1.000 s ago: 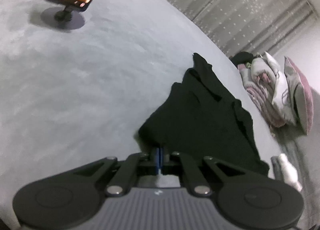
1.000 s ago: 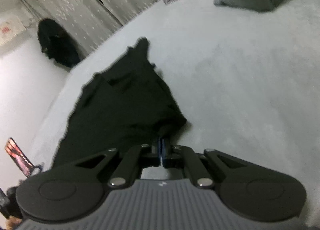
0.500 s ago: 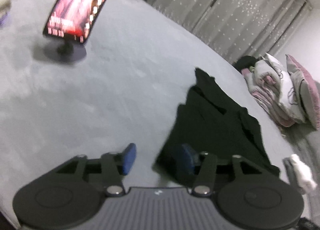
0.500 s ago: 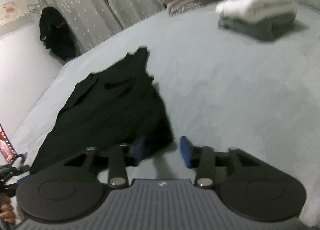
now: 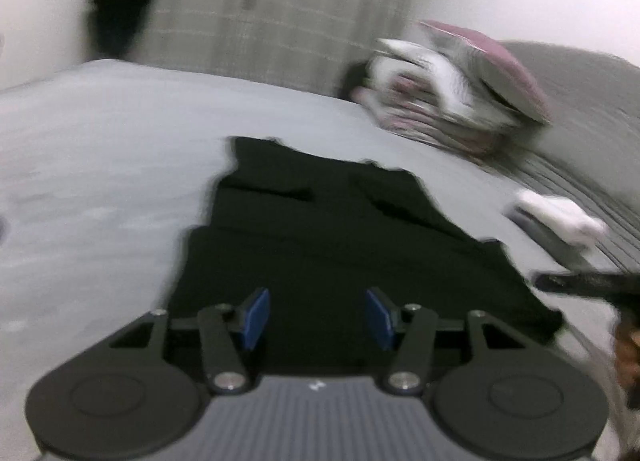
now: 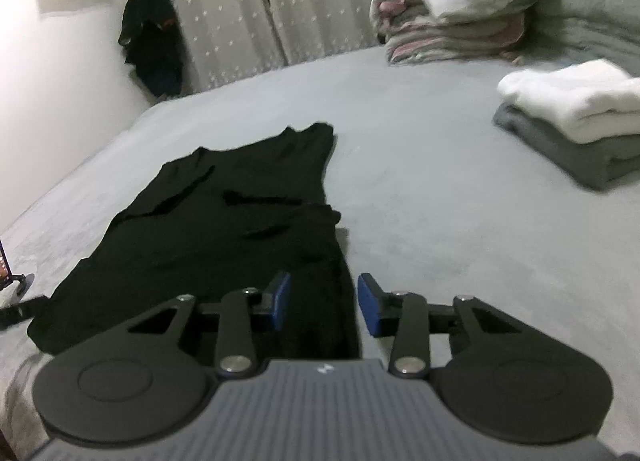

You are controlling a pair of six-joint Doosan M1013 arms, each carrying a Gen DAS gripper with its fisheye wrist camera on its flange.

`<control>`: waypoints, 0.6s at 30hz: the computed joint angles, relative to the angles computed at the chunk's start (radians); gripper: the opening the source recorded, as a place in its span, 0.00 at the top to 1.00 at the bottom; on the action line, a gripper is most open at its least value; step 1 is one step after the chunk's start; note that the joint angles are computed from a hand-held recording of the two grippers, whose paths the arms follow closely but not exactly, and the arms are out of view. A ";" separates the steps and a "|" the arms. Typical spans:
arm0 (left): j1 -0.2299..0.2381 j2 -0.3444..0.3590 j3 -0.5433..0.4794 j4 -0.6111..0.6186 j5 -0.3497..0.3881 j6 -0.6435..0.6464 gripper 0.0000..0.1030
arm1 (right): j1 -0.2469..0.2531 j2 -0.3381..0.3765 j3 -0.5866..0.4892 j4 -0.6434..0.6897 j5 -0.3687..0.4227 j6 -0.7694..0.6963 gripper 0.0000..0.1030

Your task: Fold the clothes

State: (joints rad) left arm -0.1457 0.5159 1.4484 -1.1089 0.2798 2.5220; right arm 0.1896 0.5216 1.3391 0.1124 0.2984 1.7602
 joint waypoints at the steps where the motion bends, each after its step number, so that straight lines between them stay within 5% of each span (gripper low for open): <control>1: -0.001 0.006 -0.005 -0.043 0.029 0.060 0.47 | -0.003 0.009 -0.013 0.029 0.012 -0.031 0.66; 4: 0.001 0.033 -0.035 -0.075 0.148 0.147 0.47 | -0.003 0.041 -0.055 0.024 0.056 -0.052 0.77; 6: -0.001 0.049 -0.058 -0.018 0.205 0.132 0.47 | 0.002 0.051 -0.062 -0.079 0.051 0.026 0.98; 13: -0.005 0.052 -0.056 0.036 0.265 0.193 0.39 | 0.005 0.061 -0.061 -0.272 0.031 0.167 1.00; 18: 0.009 0.053 -0.065 -0.003 0.291 0.183 0.39 | 0.020 0.046 -0.050 -0.431 0.025 0.301 0.85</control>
State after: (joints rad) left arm -0.1363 0.5691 1.3835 -1.1117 0.5706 2.7050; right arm 0.2096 0.5675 1.2892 -0.3191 0.3230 2.0615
